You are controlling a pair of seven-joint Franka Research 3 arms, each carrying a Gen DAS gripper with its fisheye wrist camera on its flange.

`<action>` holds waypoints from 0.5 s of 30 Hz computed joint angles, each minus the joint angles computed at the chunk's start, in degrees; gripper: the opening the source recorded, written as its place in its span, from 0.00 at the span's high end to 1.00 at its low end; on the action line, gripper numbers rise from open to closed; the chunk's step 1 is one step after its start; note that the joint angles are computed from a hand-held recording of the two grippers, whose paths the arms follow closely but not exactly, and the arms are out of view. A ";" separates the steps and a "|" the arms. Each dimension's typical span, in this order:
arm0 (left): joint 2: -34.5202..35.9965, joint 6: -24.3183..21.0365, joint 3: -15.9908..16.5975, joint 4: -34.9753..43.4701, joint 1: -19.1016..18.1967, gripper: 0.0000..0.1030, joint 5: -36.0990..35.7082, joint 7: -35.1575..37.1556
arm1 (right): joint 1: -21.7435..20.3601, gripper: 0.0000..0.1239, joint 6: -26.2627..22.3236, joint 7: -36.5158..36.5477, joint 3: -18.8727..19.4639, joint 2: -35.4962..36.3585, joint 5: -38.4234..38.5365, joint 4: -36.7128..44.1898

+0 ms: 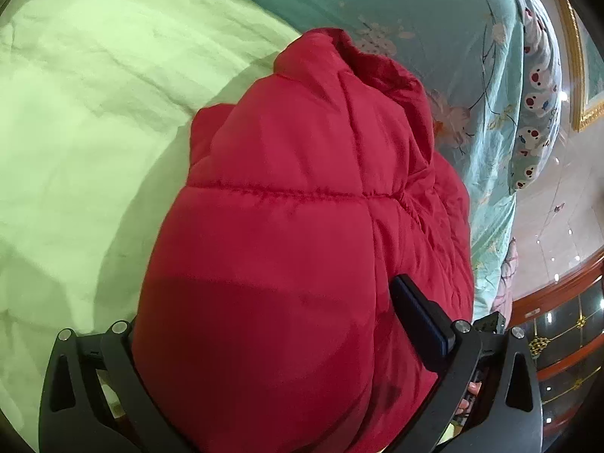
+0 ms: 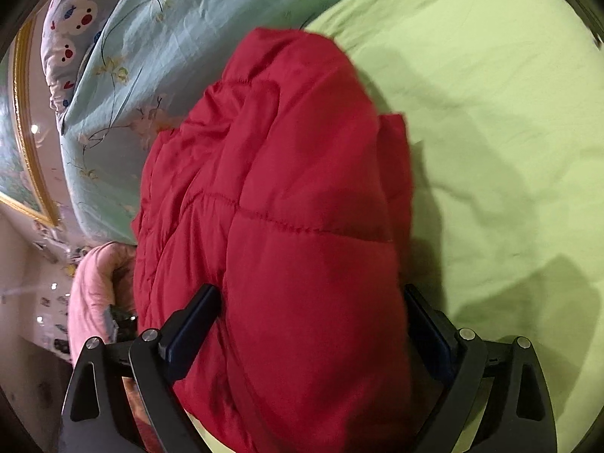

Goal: Fold large clothes
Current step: 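Grasp the coat bundle side with both tools and fold it over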

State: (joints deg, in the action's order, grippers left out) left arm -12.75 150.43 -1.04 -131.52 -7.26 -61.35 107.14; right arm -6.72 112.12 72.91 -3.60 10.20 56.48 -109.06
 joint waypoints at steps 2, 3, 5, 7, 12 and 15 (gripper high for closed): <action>-0.08 1.19 -0.18 -0.16 -0.45 0.06 -0.91 1.61 | 0.31 0.26 0.02 0.16 0.22 0.26 -0.38 0.23; -0.21 1.80 -0.42 -0.23 -0.49 0.09 -0.44 1.77 | 0.53 0.29 0.19 0.27 0.33 0.33 -0.85 0.45; -0.53 2.32 -0.55 -0.34 -0.77 0.18 0.28 2.23 | 0.68 0.35 0.23 0.14 0.41 0.09 -1.23 0.44; -1.08 2.48 -0.50 -0.53 -0.97 0.29 1.23 2.17 | 0.59 0.43 0.08 -0.41 0.40 -0.36 -0.42 -0.03; -3.40 3.51 -0.23 -1.59 -1.93 0.46 3.46 0.64 | 1.04 0.60 1.95 -1.34 0.18 -2.99 1.53 -2.49; -5.98 3.56 0.15 -2.48 -2.97 0.53 5.23 -0.75 | 1.27 0.66 1.82 -0.80 -0.18 -3.97 2.20 -2.77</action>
State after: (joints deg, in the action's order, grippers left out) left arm -18.73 153.99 -0.89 -134.00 -10.23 -56.12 106.39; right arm -5.45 113.94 72.11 -3.79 6.23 58.68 -111.83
